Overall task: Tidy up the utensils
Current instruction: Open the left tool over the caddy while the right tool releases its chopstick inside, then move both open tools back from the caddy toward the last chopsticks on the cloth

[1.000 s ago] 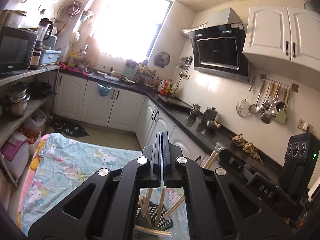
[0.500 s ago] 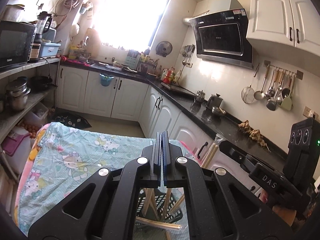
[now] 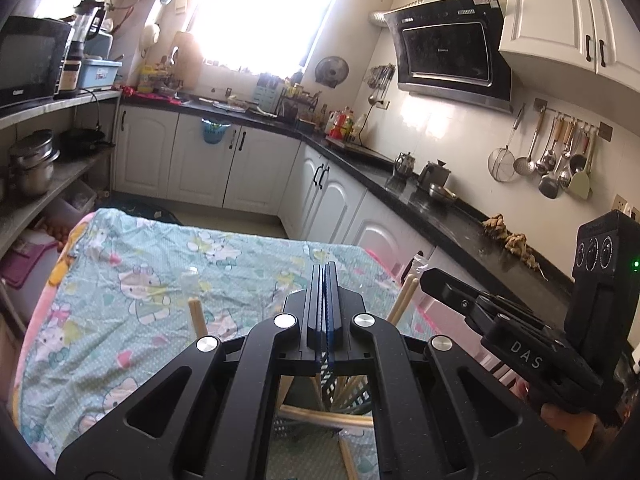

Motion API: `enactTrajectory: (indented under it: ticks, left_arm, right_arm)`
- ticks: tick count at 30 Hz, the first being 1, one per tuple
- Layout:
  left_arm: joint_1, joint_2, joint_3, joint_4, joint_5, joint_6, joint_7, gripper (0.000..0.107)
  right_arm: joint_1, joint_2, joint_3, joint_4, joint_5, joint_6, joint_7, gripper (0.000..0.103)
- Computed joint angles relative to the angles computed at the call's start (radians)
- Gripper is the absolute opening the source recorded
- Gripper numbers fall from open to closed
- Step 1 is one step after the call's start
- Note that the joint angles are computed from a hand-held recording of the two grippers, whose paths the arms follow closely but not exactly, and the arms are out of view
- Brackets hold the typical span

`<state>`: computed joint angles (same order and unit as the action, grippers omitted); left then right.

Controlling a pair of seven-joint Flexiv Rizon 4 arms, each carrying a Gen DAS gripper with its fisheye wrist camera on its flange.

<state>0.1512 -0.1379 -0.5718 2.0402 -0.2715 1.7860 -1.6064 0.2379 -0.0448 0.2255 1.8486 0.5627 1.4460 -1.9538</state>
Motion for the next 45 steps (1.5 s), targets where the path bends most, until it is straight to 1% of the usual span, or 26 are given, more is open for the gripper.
enactTrajectory:
  ticks: [3, 5, 7, 10, 11, 12, 13, 14, 15, 16, 17, 18, 19, 21, 23, 25, 26, 28, 30, 33, 34, 37, 39, 41, 42, 45]
  left_arm:
    - [0.009, 0.0, -0.01, 0.009, -0.006, -0.003, -0.001, 0.0]
    - [-0.021, 0.002, 0.024, 0.011, -0.008, -0.008, -0.002, 0.0]
    - [-0.035, 0.005, 0.039, 0.016, -0.013, -0.008, 0.004, 0.0]
    - [-0.132, 0.008, 0.147, 0.009, -0.008, -0.021, 0.004, 0.0]
    - [-0.175, 0.008, 0.196, 0.005, -0.005, -0.028, 0.001, 0.001]
    - [-0.217, 0.008, 0.242, 0.0, 0.0, -0.034, -0.004, 0.006]
    - [-0.231, 0.01, 0.257, 0.004, -0.007, -0.034, 0.003, 0.014]
    - [-0.266, 0.01, 0.296, 0.003, -0.004, -0.036, -0.001, 0.018]
    - [-0.311, 0.011, 0.349, -0.001, 0.011, -0.039, -0.018, 0.024]
    - [-0.331, 0.012, 0.369, 0.001, 0.01, -0.039, -0.018, 0.028]
    - [-0.361, 0.014, 0.406, 0.001, 0.02, -0.04, -0.03, 0.03]
    - [-0.404, 0.014, 0.458, -0.004, 0.038, -0.046, -0.051, 0.035]
    - [-0.433, 0.015, 0.494, -0.007, 0.055, -0.053, -0.069, 0.04]
    - [-0.487, 0.019, 0.567, -0.011, 0.1, -0.064, -0.115, 0.044]
    - [-0.505, 0.029, 0.598, -0.009, 0.135, -0.073, -0.149, 0.05]
    - [-0.504, 0.041, 0.606, -0.001, 0.164, -0.075, -0.175, 0.061]
    - [-0.52, 0.046, 0.633, -0.003, 0.201, -0.08, -0.209, 0.063]
    - [-0.499, 0.059, 0.617, 0.011, 0.215, -0.079, -0.224, 0.073]
    - [-0.473, 0.075, 0.591, 0.033, 0.21, -0.077, -0.224, 0.079]
    - [-0.458, 0.091, 0.582, 0.045, 0.241, -0.082, -0.254, 0.09]
    - [-0.453, 0.097, 0.58, 0.051, 0.254, -0.082, -0.266, 0.092]
    - [-0.428, 0.116, 0.542, 0.09, 0.21, -0.064, -0.229, 0.092]
    - [-0.419, 0.127, 0.544, 0.093, 0.259, -0.076, -0.267, 0.092]
    - [-0.396, 0.141, 0.547, 0.083, 0.377, -0.105, -0.372, 0.092]
    - [-0.384, 0.148, 0.542, 0.084, 0.412, -0.112, -0.404, 0.092]
    - [-0.354, 0.166, 0.524, 0.095, 0.463, -0.126, -0.453, 0.092]
  right_arm:
    - [0.0, -0.001, -0.001, 0.011, -0.009, -0.006, 0.005, 0.003]
    - [0.001, 0.0, -0.003, 0.021, -0.022, -0.008, 0.022, 0.008]
    - [0.0, 0.002, -0.003, 0.026, -0.02, -0.013, 0.025, 0.017]
    - [-0.002, 0.007, -0.005, 0.034, -0.015, -0.021, 0.025, 0.02]
    - [-0.003, 0.009, -0.006, 0.037, -0.01, -0.026, 0.023, 0.022]
    - [-0.003, 0.011, -0.008, 0.038, -0.006, -0.031, 0.022, 0.025]
    - [-0.004, 0.015, -0.009, 0.042, -0.002, -0.033, 0.021, 0.029]
    - [-0.003, 0.019, -0.01, 0.047, 0.0, -0.032, 0.021, 0.031]
    - [-0.002, 0.023, -0.012, 0.054, 0.0, -0.031, 0.021, 0.034]
    - [0.0, 0.026, -0.014, 0.059, -0.003, -0.03, 0.023, 0.035]
    - [0.001, 0.031, -0.016, 0.067, -0.005, -0.03, 0.024, 0.036]
    - [0.003, 0.034, -0.018, 0.07, -0.004, -0.029, 0.024, 0.039]
    - [0.004, 0.039, -0.02, 0.075, 0.003, -0.03, 0.02, 0.042]
    - [0.008, 0.048, -0.026, 0.084, 0.01, -0.028, 0.012, 0.045]
    - [0.011, 0.057, -0.031, 0.106, -0.01, -0.012, 0.027, 0.048]
    - [0.015, 0.067, -0.038, 0.118, -0.005, -0.01, 0.022, 0.051]
    - [0.017, 0.071, -0.042, 0.123, -0.004, -0.009, 0.021, 0.051]
    - [0.021, 0.083, -0.05, 0.136, 0.004, -0.011, 0.013, 0.054]
    - [0.028, 0.093, -0.056, 0.149, 0.006, -0.007, 0.008, 0.057]
    - [0.04, 0.112, -0.062, 0.179, -0.004, 0.01, 0.011, 0.059]
    - [0.045, 0.12, -0.065, 0.19, -0.002, 0.013, 0.004, 0.062]
    - [0.062, 0.137, -0.074, 0.219, -0.014, 0.03, 0.0, 0.065]
    - [0.072, 0.146, -0.078, 0.239, -0.031, 0.042, 0.003, 0.066]
    - [0.081, 0.154, -0.079, 0.263, -0.055, 0.061, 0.014, 0.067]
    - [0.088, 0.16, -0.082, 0.275, -0.062, 0.067, 0.013, 0.069]
    - [0.109, 0.173, -0.09, 0.304, -0.079, 0.08, 0.017, 0.07]
